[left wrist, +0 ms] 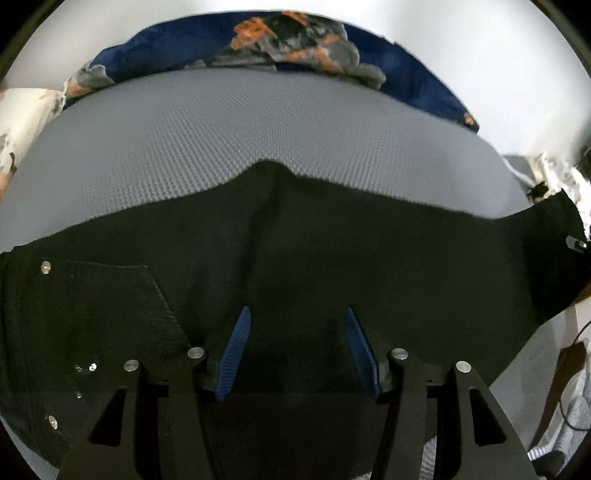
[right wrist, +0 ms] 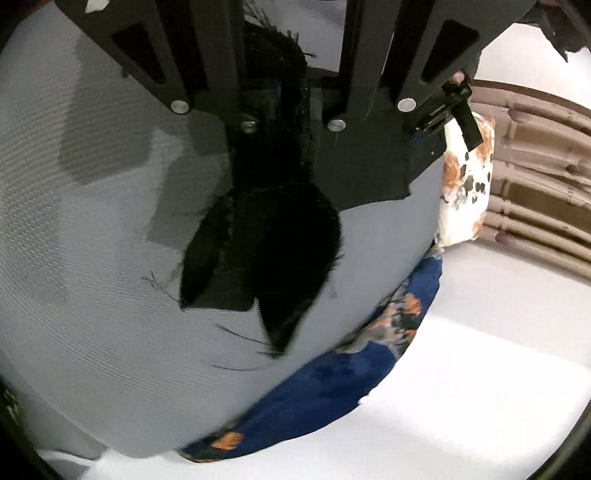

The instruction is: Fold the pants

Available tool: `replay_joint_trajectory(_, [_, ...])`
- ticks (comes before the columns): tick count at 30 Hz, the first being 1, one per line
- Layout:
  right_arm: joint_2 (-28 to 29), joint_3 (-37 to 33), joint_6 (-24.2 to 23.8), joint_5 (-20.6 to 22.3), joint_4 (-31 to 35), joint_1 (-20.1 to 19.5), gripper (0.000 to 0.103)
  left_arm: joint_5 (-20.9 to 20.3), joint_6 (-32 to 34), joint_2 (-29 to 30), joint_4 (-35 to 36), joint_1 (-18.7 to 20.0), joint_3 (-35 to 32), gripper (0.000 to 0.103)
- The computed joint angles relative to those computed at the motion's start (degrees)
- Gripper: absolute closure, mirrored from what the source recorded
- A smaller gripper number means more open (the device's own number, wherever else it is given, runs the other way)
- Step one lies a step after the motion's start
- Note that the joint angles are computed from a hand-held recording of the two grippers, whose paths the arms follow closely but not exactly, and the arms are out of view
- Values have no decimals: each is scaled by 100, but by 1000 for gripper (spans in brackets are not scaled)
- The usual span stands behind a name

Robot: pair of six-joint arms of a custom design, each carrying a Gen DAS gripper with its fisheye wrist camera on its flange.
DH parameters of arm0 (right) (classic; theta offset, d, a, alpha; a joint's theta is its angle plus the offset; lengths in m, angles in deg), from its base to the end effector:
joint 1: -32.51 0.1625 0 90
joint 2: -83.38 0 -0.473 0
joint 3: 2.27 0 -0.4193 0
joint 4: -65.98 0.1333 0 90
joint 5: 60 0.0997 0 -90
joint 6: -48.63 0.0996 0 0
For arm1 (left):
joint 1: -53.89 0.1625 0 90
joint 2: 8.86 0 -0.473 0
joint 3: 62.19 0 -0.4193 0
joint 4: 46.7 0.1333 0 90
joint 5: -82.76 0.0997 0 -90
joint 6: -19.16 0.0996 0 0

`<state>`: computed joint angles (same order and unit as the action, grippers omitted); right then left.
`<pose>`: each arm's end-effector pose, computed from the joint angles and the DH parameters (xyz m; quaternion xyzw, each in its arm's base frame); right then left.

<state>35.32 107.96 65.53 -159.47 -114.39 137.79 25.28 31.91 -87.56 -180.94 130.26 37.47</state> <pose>0.2831 -0.5925 0.1041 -0.0338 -0.9662 0.2555 0.0096 0.0381 -0.6359 0.4386 0.1595 0.9283 -0.1958 0.2727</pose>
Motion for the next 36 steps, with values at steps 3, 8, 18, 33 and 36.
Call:
replay_joint_trajectory(3, [239, -432, 149, 48, 293, 271, 95, -194, 89, -134, -143, 31, 38, 48])
replay_joint_trajectory(8, [856, -1365, 106, -112, 980, 696, 95, -548, 181, -424, -286, 132, 53, 48])
replay_joint_trajectory(18, [2598, -3647, -153, -29, 2668, 1024, 96, -926, 69, -697, -171, 404, -267, 48])
replay_joint_trajectory(33, [3669, -5019, -493, -36, 3864, 1286, 63, -1795, 118, -745, 439, 678, -509, 48])
replay_joint_trajectory(36, [3362, -4551, -489, -66, 3290, 1318, 57, -2049, 37, -690, 716, 720, -604, 48])
